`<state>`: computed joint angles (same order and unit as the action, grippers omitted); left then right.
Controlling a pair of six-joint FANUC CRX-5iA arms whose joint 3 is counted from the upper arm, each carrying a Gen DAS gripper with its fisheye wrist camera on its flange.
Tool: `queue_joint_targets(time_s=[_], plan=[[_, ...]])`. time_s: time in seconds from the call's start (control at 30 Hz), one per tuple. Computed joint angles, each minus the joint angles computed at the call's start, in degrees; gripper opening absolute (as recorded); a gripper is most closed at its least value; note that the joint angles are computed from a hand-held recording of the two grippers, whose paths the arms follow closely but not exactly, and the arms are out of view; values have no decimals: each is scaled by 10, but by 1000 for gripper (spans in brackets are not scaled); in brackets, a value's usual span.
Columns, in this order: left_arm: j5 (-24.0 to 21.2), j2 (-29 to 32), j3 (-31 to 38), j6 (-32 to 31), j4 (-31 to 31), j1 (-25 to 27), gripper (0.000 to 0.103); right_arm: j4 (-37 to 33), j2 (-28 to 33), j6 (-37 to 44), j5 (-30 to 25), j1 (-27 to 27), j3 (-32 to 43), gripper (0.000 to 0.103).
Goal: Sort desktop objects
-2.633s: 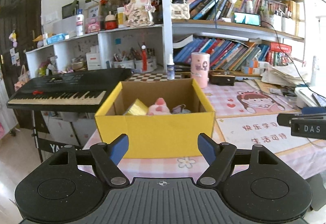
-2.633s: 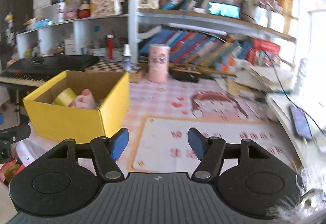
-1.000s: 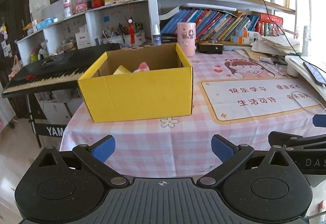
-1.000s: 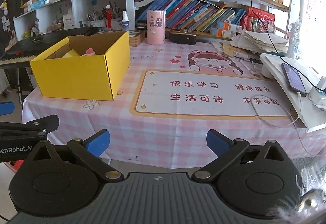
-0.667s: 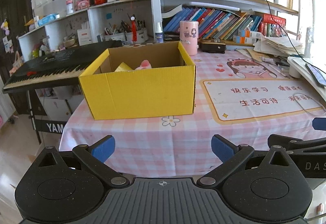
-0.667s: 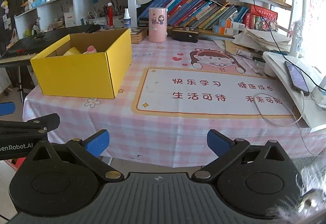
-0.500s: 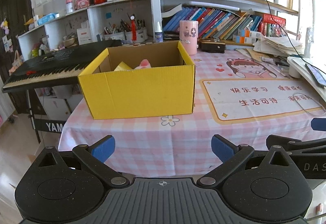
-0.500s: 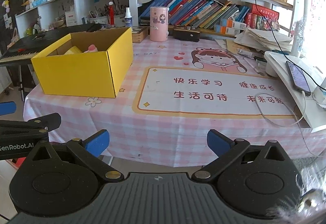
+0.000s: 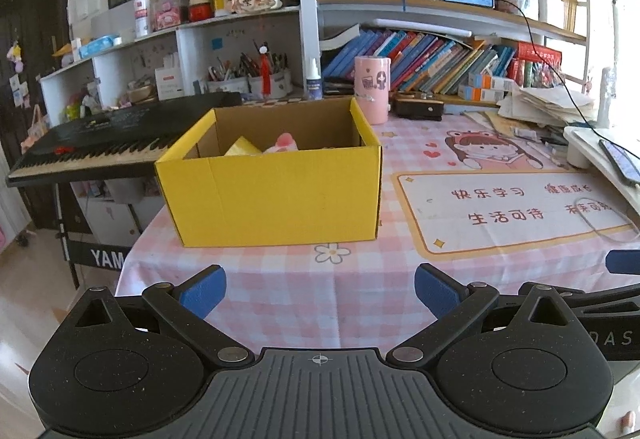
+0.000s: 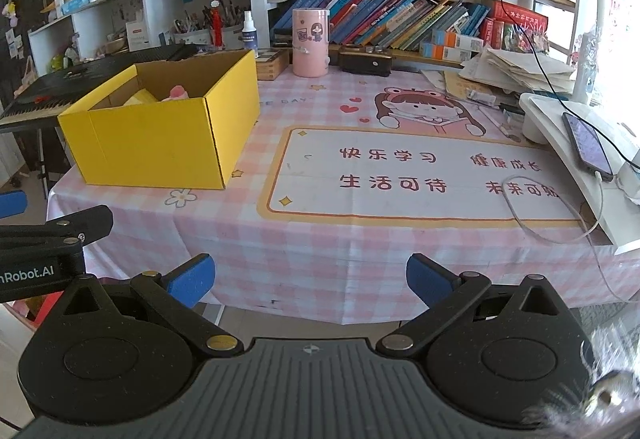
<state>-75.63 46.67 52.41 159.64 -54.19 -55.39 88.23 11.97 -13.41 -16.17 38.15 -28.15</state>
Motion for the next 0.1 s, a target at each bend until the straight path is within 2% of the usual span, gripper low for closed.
queue_joint_targets(time_s=[0.1], plan=[[-5, 6, 11, -6, -1, 0, 102, -19, 2, 15, 3, -1, 5, 103]])
